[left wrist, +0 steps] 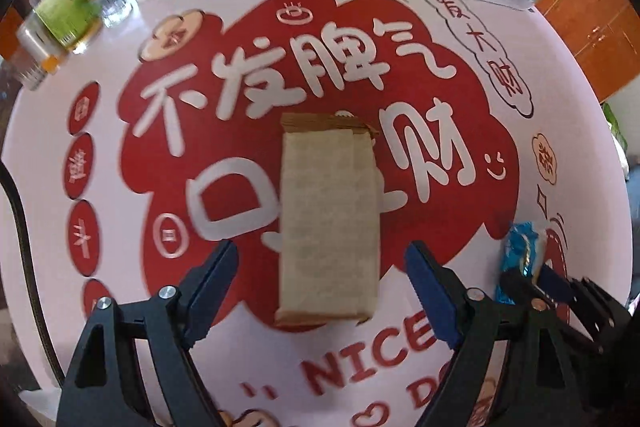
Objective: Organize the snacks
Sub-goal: 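Carry the wafer and blue pastry pack over the white tray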
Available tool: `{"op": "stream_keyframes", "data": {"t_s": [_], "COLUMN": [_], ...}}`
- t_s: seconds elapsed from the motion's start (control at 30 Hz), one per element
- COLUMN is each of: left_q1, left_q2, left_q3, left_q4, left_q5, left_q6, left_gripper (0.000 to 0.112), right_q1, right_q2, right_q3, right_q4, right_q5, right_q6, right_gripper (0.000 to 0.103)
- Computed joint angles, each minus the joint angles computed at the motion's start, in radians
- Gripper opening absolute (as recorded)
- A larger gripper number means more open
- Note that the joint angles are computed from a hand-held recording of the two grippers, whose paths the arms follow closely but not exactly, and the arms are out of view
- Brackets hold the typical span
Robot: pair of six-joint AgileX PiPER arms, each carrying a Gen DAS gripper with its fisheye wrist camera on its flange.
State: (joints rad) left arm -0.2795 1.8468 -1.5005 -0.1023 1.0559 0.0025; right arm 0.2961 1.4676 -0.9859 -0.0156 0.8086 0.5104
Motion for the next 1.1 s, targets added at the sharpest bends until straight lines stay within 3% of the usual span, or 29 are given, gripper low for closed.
{"op": "stream_keyframes", "data": {"t_s": [0.13, 0.27, 0.47, 0.6, 0.83, 1.1], "left_q1": [-0.021, -0.066, -0.071, -0.066, -0.068, 0.009], "left_q2": [0.04, 0.019, -0.045, -0.1, -0.311, -0.665], "left_q3": [-0.006, 0.034, 0.141, 0.199, 0.265, 0.299], "left_q4": [0.011, 0.098, 0.116, 0.095, 0.025, -0.062], "left_q5": [0.005, -0.058, -0.157, -0.166, -0.076, 0.146], "left_q6": [-0.024, -0.077, -0.12, -0.105, -0.044, 0.052], "left_gripper": [0.066, 0.053, 0.051, 0.051, 0.051, 0.051], "right_q1": [-0.038, -0.043, -0.044, -0.021, 0.054, 0.305], "right_q2": [-0.014, -0.019, -0.043, -0.076, -0.178, -0.316], "right_q3": [0.019, 0.026, 0.042, 0.053, 0.05, -0.034], "right_q4": [0.045, 0.059, 0.079, 0.068, 0.06, -0.08], "right_q5": [-0.009, -0.01, 0.002, 0.015, 0.07, 0.21], "right_q6": [-0.068, -0.091, -0.113, -0.091, -0.02, 0.238], "right_gripper": [0.032, 0.032, 0.032, 0.032, 0.031, 0.031]}}
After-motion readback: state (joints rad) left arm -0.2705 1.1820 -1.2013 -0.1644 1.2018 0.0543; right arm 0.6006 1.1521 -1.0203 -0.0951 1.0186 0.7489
